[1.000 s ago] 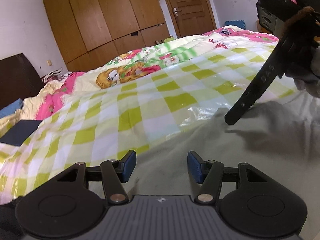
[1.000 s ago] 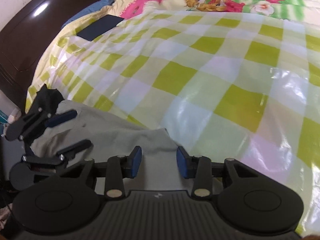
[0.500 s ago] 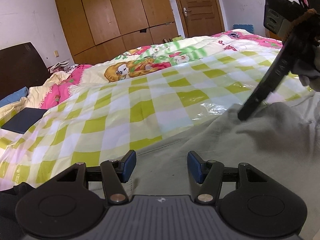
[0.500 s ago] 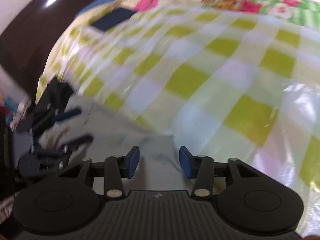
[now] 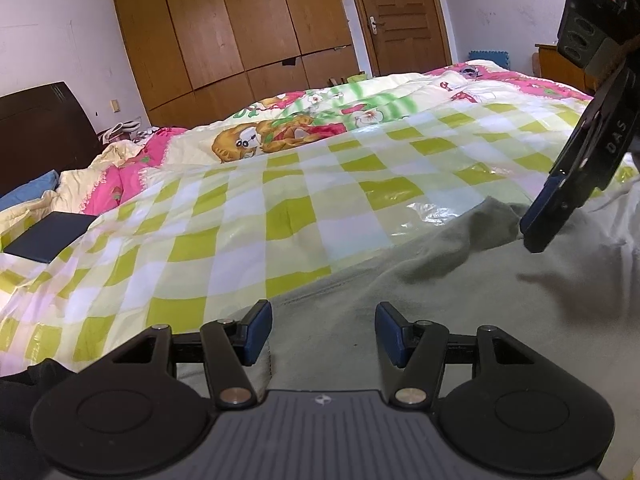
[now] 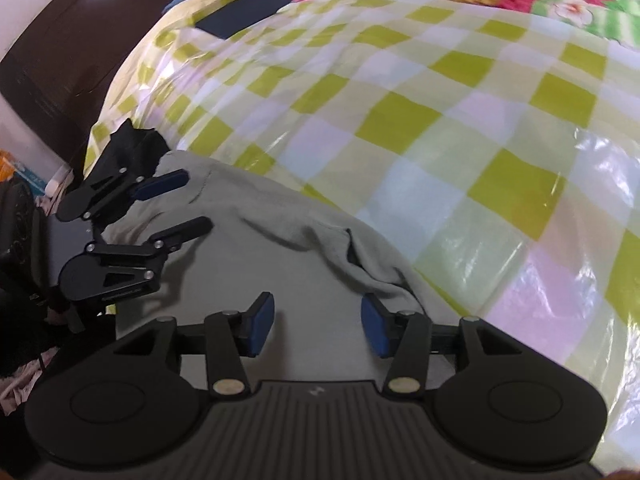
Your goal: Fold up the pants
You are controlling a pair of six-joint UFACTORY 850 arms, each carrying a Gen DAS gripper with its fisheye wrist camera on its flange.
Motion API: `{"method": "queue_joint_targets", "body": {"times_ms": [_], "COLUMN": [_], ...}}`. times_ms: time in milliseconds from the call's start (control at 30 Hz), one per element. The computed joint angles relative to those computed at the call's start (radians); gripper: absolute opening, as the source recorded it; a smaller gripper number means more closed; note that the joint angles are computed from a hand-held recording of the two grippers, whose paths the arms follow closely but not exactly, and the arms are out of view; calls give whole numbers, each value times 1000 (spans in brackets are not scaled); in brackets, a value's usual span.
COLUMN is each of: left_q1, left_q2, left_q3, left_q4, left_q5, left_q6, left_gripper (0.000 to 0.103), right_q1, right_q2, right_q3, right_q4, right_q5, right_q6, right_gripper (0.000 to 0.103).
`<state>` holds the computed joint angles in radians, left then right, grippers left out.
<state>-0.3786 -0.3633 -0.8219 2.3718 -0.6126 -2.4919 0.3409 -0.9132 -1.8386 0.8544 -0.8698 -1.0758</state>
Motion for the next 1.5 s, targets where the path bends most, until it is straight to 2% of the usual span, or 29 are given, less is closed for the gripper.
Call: {"method": "queue_joint_targets", "body": {"times_ms": [133, 300, 333, 467, 633, 767, 867, 967, 1167, 1300, 1367, 1433, 1500], "left_q1": [-2, 8, 10, 9, 6, 5, 5, 6, 9, 9, 7, 11, 16], "left_q2": [6, 11, 9, 5, 3, 2, 2, 2, -3, -8, -8, -5, -10], "left_q3": [4, 11, 10, 6, 7, 6, 6, 6, 3, 0, 2, 5, 6], "left_q4": [-3, 15, 21, 19, 15, 18, 18, 22, 28, 26, 14, 13, 4], "left_q5": [-5, -5, -3, -2, 4, 7, 5, 9, 15, 11, 2, -9, -28], "left_q6": [12, -8, -17, -24, -17, -12, -18, -23, -26, -23, -13, -19, -17], "left_gripper": [71, 71, 71, 71, 71, 71, 71, 71, 71, 71, 71, 71, 71], "right_q1": [4, -6, -9, 2, 10, 8, 18, 15, 8, 1, -6, -27, -49], "right_q2": [-17, 21, 21, -28, -59, -64, -59, -61, -95, -151, -163, -153, -149], "right_q3": [-32, 3, 5, -55, -85, -93, -85, -87, -136, -182, -177, -141, -110], "right_q4": [17, 62, 79, 6, 12, 20, -5, 17, 39, 157, 243, 374, 500], "right_q5": [4, 18, 21, -4, -78, -39, 34, 18, -132, -138, -110, -80, -49], "right_q6": [-11, -74, -84, -18, -47, -45, -45, -65, -44, 37, 96, 104, 114], "right_gripper": [51, 51, 54, 55, 56, 56, 55, 57, 57, 57, 44, 16, 8]}}
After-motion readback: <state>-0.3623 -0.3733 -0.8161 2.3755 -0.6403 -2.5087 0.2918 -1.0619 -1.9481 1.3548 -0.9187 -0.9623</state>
